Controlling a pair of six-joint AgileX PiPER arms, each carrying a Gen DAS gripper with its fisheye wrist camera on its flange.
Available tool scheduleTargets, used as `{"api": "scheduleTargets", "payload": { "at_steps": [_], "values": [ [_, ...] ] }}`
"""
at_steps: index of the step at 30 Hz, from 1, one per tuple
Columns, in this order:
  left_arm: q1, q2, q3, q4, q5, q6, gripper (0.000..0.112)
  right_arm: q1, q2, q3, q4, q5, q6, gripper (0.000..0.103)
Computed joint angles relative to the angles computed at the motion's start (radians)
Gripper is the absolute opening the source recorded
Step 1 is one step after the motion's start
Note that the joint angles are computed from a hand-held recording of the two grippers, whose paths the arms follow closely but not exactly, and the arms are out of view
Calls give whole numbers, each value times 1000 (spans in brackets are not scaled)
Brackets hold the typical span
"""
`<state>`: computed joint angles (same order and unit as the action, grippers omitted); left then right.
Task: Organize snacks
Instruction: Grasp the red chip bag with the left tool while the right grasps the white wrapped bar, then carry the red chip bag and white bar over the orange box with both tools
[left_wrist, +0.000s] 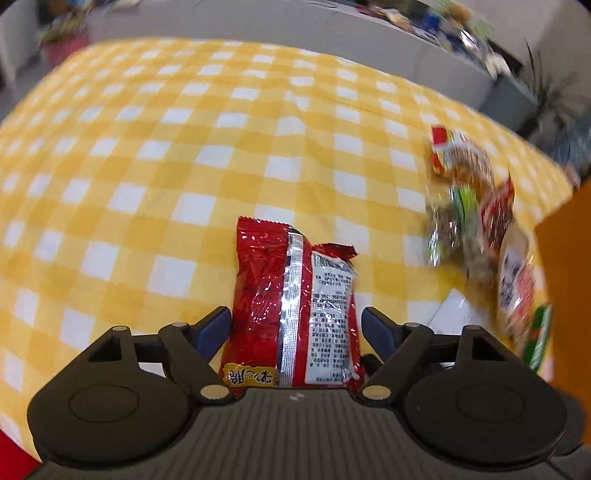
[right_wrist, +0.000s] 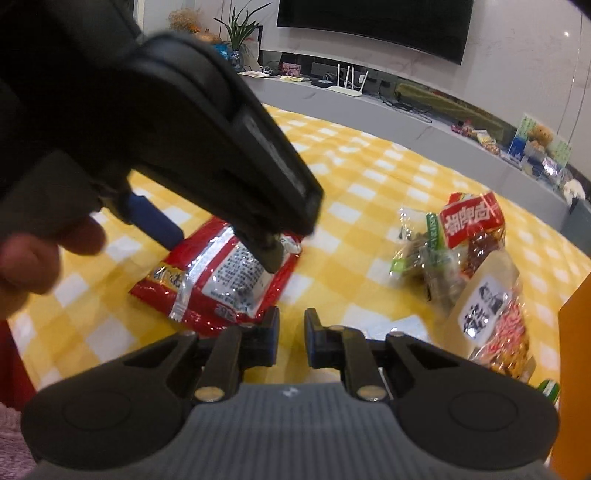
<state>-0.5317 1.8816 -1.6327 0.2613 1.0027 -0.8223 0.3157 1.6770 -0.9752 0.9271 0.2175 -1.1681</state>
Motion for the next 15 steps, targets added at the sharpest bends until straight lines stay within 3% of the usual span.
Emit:
{"api": "scheduleTargets", "payload": {
  "at_steps": [5, 9, 15],
  "values": [
    [-40, 46, -29, 73, 36, 27, 95, -39, -50, 48, 38, 4, -37, 17],
    [-41, 28, 5, 81, 6, 38, 93, -125, -110, 95, 124, 36, -155, 43],
    [-39, -18, 61, 62, -40, 81, 82, -280, -92, 45, -56, 174, -86, 57]
  ]
}}
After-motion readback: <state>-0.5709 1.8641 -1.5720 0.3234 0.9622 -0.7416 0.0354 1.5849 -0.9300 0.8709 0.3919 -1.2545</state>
